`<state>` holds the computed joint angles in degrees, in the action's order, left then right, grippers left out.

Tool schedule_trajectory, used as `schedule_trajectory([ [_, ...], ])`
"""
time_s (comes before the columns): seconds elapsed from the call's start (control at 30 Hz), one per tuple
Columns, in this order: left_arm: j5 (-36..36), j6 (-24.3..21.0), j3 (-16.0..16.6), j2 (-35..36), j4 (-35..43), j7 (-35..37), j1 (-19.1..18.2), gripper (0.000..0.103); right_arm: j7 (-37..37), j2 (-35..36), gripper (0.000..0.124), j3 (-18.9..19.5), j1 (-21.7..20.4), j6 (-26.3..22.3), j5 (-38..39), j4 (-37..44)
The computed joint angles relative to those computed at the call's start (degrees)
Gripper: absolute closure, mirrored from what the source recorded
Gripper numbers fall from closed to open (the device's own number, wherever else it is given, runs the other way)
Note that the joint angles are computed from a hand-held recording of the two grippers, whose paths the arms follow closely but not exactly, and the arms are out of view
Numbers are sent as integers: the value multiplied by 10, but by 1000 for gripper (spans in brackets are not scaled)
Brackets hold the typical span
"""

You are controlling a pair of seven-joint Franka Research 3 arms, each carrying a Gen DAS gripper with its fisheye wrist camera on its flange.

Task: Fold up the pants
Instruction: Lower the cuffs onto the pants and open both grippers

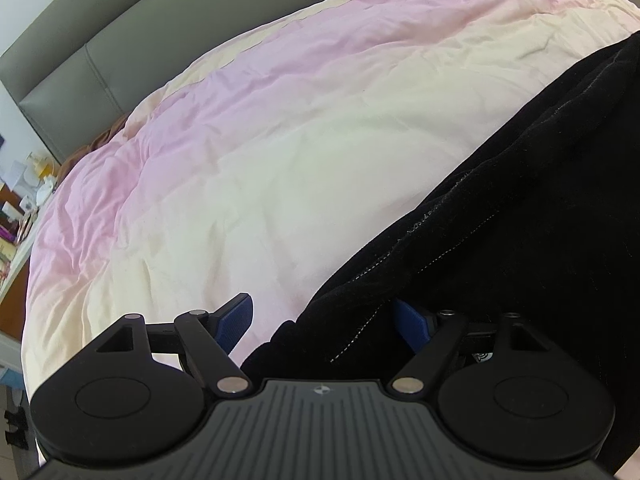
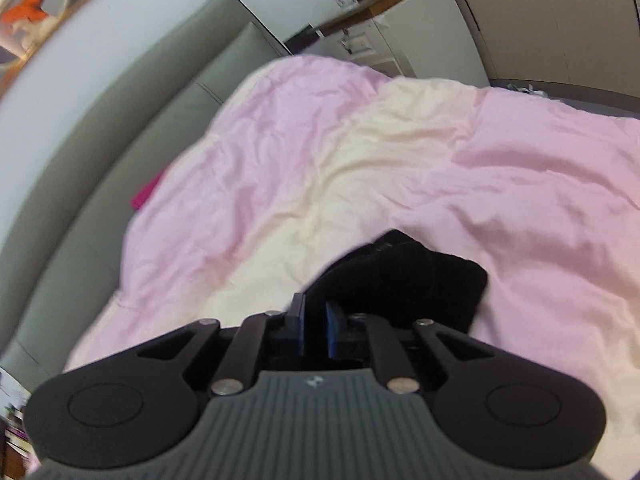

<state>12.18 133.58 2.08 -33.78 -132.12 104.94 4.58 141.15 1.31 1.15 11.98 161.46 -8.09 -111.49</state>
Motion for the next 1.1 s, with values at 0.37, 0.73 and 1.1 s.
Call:
schedule_trajectory([
  [0.37, 0, 1, 0, 4, 2, 7, 0, 8, 0, -22, 88, -6, -23, -105, -89, -6],
  [0.73, 25, -10, -13, 9, 9, 7, 0, 8, -253, 127, 76, -20, -18, -66, 18, 139],
  [1.1, -2, -39, -13, 40, 35, -54, 15, 0, -167, 120, 124, -109, 47, 80, -83, 122],
])
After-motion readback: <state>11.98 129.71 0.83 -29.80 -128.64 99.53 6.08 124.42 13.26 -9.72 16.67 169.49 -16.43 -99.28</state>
